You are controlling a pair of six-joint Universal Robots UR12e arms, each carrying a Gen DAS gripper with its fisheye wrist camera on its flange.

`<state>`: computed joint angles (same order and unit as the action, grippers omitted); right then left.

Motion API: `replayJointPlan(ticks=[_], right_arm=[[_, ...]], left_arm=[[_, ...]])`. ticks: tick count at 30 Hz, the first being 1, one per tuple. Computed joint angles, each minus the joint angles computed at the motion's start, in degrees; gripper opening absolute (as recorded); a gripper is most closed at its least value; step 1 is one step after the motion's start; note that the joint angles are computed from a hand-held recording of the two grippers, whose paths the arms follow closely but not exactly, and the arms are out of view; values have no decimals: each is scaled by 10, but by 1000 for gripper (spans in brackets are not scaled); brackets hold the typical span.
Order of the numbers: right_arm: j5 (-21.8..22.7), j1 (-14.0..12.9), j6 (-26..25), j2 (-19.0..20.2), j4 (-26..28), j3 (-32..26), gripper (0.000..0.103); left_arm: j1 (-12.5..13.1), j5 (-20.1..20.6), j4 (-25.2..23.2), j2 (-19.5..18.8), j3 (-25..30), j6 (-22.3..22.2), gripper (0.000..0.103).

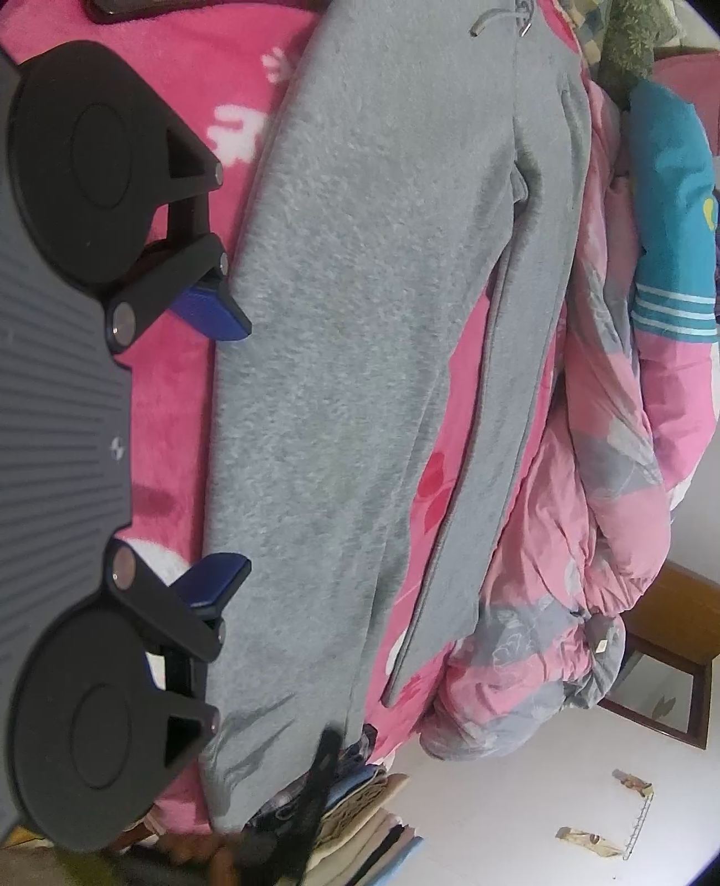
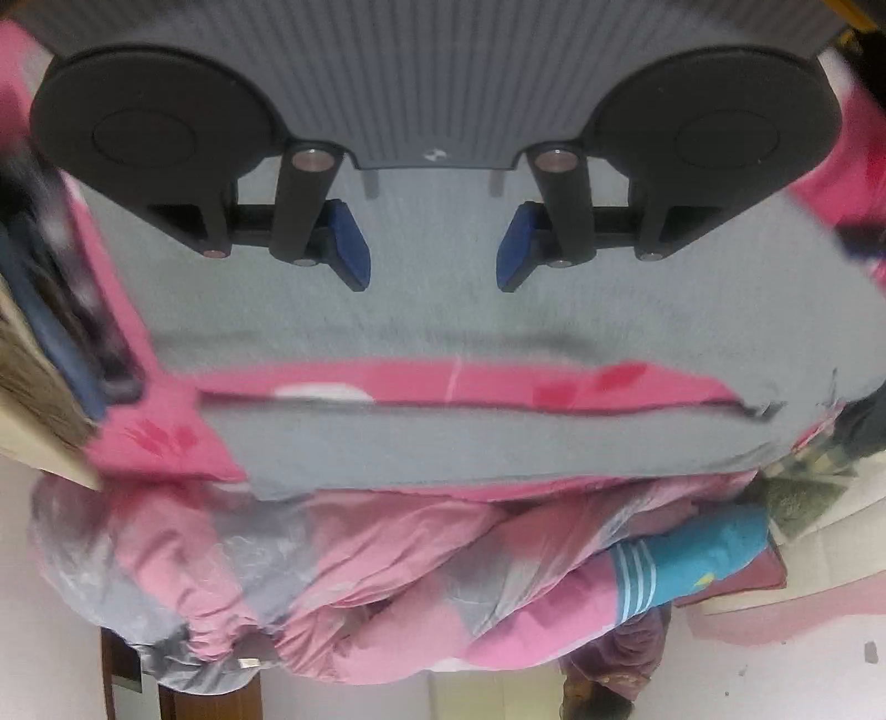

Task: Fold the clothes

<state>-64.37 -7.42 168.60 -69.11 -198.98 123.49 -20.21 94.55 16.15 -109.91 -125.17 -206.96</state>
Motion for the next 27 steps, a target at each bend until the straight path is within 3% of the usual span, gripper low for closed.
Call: replayJointPlan(ticks=[3,5,9,11,13,16,20,27], right_arm=[[-57,18,-11,28,19,-30,50],[-86,14,-6,24,33,-15,51],[-15,-43,41,-10,-51,79,56],[-23,-51,46,-38,-45,107,64],[-30,-60,49,-67,-35,133,81],[-33,-54,51,-93,-15,139,87],[-22,-23,32,-87,-30,118,101],[-9,26,33,-64,-9,81,102]], left_arm=[[-2,5,-5,1,1,1,86],[-2,4,-8,1,1,1,87],[0,-6,-15,2,1,1,90],[1,-7,-23,2,2,2,90],[-1,-4,-30,3,3,0,90],[-5,4,-31,7,1,-5,91],[-12,20,-25,11,-3,-7,95],[-22,61,-49,10,0,-23,101]])
